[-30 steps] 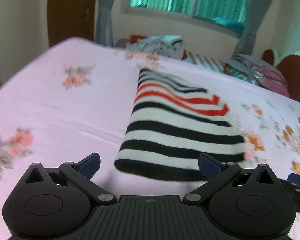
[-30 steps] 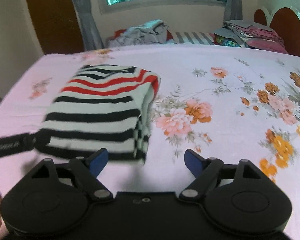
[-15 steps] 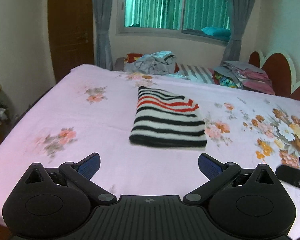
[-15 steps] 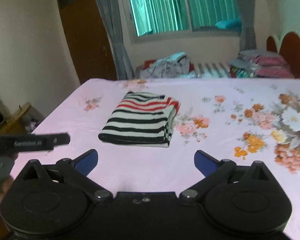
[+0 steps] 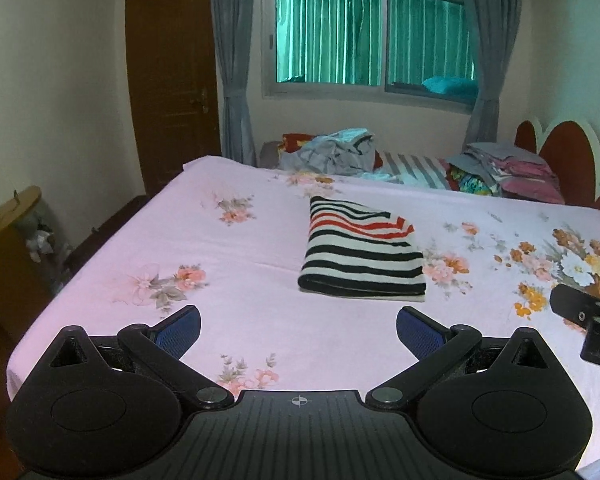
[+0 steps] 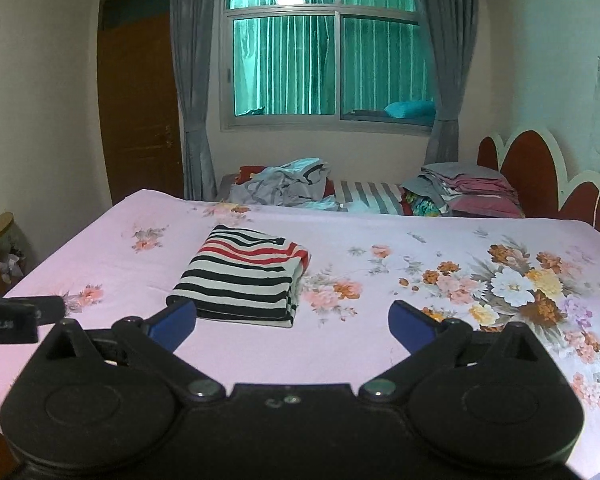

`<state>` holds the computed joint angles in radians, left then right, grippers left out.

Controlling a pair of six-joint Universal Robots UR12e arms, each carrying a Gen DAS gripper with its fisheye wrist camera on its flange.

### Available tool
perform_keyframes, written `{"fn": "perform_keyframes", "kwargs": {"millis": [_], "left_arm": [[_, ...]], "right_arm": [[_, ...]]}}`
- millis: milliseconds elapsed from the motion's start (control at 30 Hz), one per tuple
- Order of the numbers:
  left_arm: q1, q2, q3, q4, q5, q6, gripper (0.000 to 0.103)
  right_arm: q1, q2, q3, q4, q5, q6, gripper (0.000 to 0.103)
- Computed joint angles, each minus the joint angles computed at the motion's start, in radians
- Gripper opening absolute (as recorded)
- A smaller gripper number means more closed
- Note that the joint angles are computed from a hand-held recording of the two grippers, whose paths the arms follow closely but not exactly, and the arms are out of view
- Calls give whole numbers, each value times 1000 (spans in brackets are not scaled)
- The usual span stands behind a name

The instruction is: Fold small clothes

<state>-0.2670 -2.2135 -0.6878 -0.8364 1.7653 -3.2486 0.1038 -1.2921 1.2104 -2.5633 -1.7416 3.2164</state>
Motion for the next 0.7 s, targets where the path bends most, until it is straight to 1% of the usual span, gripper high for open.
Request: {"fn": "perform_keyframes", "kwargs": {"millis": [100, 233, 700], "left_arm": [[0, 8, -10, 6, -10, 0, 103], [-2, 16, -24, 18, -6, 12, 103], [-8, 9, -7, 14, -2, 11, 103]], "right_arm": [[2, -4, 4, -8, -13, 5, 103], [2, -7, 9, -13, -19, 13, 103], [2, -10, 15, -14, 2, 11, 103]]}}
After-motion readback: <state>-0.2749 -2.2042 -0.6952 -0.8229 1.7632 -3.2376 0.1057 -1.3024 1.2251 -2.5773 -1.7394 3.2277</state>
